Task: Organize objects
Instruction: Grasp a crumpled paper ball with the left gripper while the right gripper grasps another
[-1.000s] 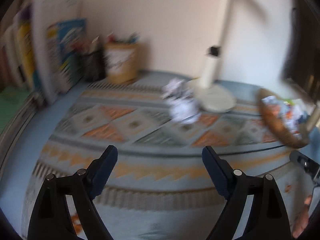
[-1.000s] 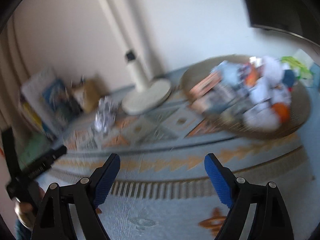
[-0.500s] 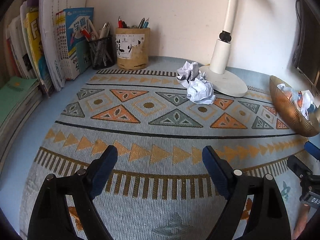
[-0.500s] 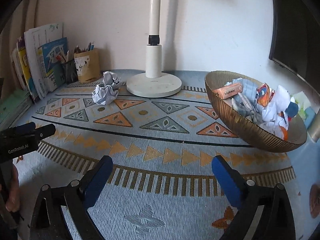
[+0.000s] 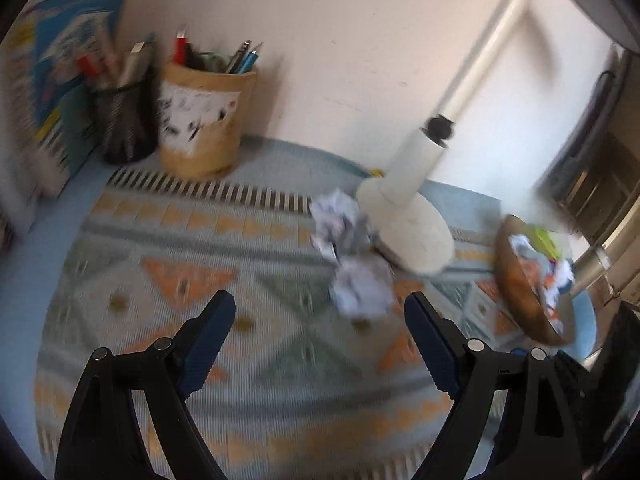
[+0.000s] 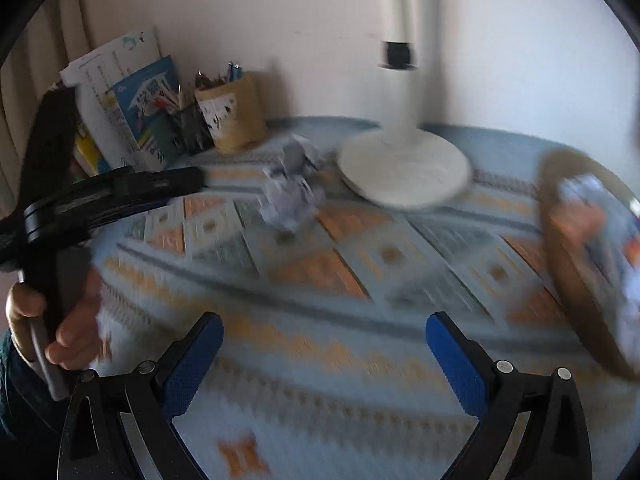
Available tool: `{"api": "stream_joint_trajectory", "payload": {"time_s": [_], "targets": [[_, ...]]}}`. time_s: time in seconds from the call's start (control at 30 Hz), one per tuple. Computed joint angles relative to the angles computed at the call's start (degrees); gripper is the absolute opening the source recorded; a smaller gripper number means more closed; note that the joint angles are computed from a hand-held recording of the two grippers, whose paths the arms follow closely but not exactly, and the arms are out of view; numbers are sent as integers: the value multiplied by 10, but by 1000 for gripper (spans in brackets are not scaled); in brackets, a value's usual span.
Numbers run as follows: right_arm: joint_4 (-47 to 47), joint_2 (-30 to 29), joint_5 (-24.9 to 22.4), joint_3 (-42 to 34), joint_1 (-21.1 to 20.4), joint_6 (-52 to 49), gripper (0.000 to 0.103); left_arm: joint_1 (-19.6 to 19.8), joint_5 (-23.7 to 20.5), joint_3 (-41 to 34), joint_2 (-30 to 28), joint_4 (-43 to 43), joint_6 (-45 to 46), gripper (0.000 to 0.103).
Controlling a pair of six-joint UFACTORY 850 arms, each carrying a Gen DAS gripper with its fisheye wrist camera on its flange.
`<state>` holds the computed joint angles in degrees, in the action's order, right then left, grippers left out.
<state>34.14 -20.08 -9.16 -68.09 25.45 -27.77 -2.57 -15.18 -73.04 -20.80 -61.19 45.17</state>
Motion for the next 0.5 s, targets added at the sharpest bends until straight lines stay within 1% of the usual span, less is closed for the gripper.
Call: {"api": "stream_joint_trajectory", "payload": {"time_s": [0.03, 0.1, 0.13, 0.2, 0.23, 0.3, 0.37, 0.4, 0.43, 0.5], "targets": [[23, -17, -2, -17, 1, -20, 102, 4, -20, -29, -26, -1, 4, 86], [105, -54, -11, -55, 2, -97, 102, 11, -50, -71, -65, -18, 19, 86], [117, -66, -12, -67, 3, -107, 102, 14, -71, -95, -88, -27, 29, 86], [77, -94, -14, -99, 7, -69, 102, 19, -116, -135, -125, -47, 50, 86], [62, -108, -20, -116, 8, -55, 102, 21, -132, -160, -146, -42, 40, 86], [67, -126, -28, -137, 7, -59, 102, 21, -145, -192, -171, -25, 22, 86], [46, -140, -30, -154, 9, -35, 101, 19, -152, -217, -192, 4, -5, 86], [11, -145, -32, -162, 9, 1, 98, 17, -154, -225, -198, 15, -16, 86], [-14, -150, -34, -168, 10, 27, 94, 16, -149, -225, -200, 6, -3, 86], [-57, -156, -40, -178, 13, 66, 77, 10, -138, -218, -195, 14, -2, 86]]}}
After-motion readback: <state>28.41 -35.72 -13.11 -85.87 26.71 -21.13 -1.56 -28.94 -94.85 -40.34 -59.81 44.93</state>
